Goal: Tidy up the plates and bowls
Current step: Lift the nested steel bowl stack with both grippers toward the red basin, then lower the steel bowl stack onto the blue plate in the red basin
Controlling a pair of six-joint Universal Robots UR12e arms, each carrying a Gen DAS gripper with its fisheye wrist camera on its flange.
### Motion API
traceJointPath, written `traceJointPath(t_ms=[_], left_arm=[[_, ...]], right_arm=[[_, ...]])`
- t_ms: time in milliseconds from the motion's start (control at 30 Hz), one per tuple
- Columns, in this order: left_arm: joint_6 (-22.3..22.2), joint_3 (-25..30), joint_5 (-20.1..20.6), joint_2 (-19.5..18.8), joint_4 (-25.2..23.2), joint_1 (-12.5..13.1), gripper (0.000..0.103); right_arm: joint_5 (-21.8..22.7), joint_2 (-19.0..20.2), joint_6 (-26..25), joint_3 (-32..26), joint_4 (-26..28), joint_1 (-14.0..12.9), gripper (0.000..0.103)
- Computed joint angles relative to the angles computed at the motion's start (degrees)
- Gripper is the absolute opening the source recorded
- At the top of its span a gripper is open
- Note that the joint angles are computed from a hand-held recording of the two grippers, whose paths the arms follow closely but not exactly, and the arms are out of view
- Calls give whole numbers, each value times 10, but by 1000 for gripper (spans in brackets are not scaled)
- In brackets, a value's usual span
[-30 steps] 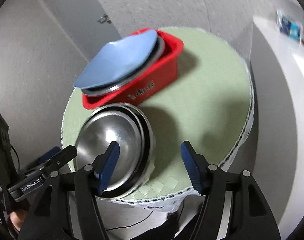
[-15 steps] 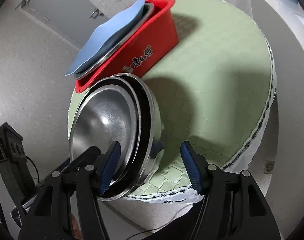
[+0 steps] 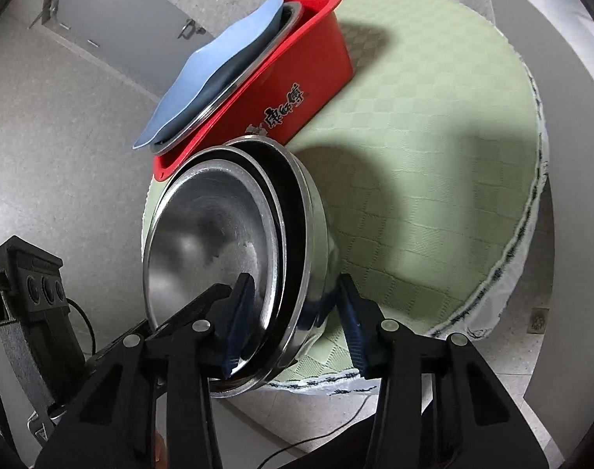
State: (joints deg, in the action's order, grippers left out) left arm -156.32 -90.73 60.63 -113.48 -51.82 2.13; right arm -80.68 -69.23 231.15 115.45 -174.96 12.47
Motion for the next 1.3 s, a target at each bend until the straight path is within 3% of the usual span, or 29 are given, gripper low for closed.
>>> traceJointPath(t_ms=[333,600,867,1100,1300], left_arm=[[37,-5,-62,22,12,10,48],[3,33,-91,5,29,8,48],[-80,94,-47,-42,74,-20,46],[-133,164,10,-94,37,-47,46],[-154,195,37,-118,7,-59,47]], right_arm=[[-59,-54,1,17,-1,19,45],[-56,-61,-49,-15,-3,-2,45],[16,-10,-118,-88,16,-43,45],[83,33,-166,-139,83,-70,45],[109,52,-195,-164,136,-78,45]])
